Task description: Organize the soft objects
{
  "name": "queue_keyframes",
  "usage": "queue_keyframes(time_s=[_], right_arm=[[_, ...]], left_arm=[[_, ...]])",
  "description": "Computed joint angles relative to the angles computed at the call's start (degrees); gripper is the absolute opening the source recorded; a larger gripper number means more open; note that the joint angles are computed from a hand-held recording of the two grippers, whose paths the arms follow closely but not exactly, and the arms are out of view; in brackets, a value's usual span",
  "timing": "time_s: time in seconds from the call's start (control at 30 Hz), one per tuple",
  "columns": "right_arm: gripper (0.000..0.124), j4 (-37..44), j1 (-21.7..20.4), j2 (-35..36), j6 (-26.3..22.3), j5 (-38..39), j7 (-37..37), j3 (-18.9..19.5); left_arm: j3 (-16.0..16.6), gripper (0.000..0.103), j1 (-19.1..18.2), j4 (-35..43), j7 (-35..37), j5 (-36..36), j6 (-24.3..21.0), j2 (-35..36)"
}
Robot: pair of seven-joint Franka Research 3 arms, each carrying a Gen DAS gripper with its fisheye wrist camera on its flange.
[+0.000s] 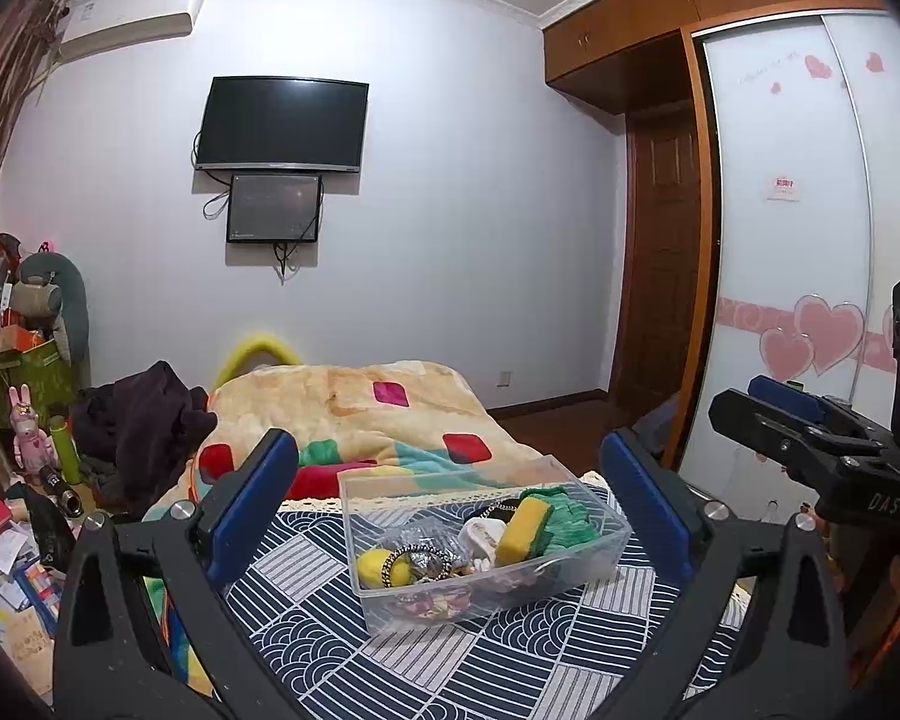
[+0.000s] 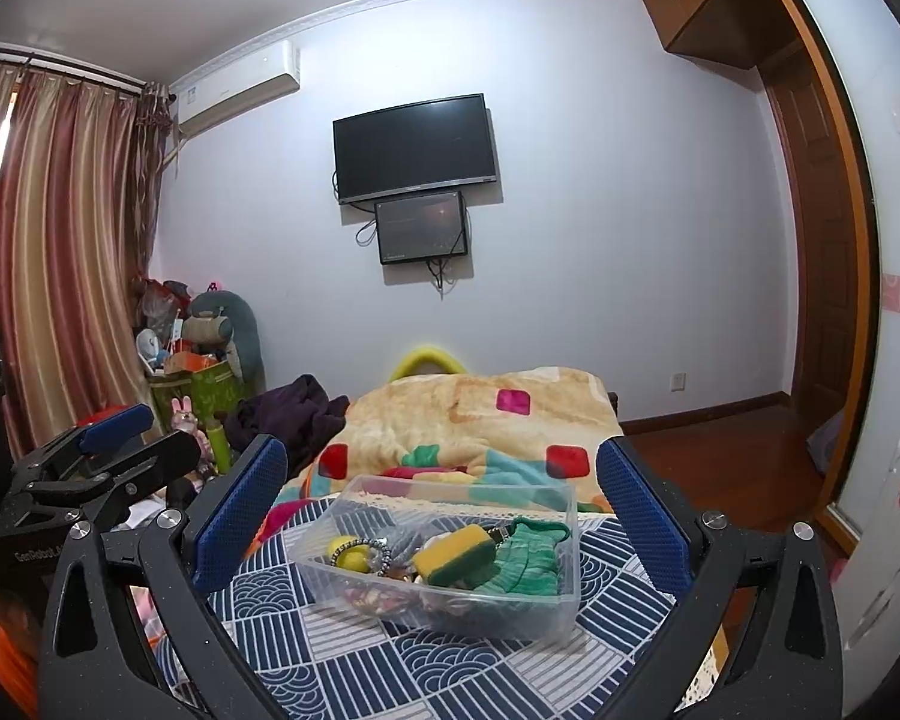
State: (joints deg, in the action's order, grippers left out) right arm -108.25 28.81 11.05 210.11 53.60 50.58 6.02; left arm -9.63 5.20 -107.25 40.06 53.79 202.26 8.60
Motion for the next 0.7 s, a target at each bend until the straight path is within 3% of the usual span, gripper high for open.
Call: queue_keyframes(time_s=[0.7], right_arm=[[0.103, -0.74, -0.18, -0.29, 0.23, -0.73, 1.37, 0.12]], left_arm=[[-0.4, 0.102, 0.68, 0.43, -1.66, 1.91, -0.08, 0.05]])
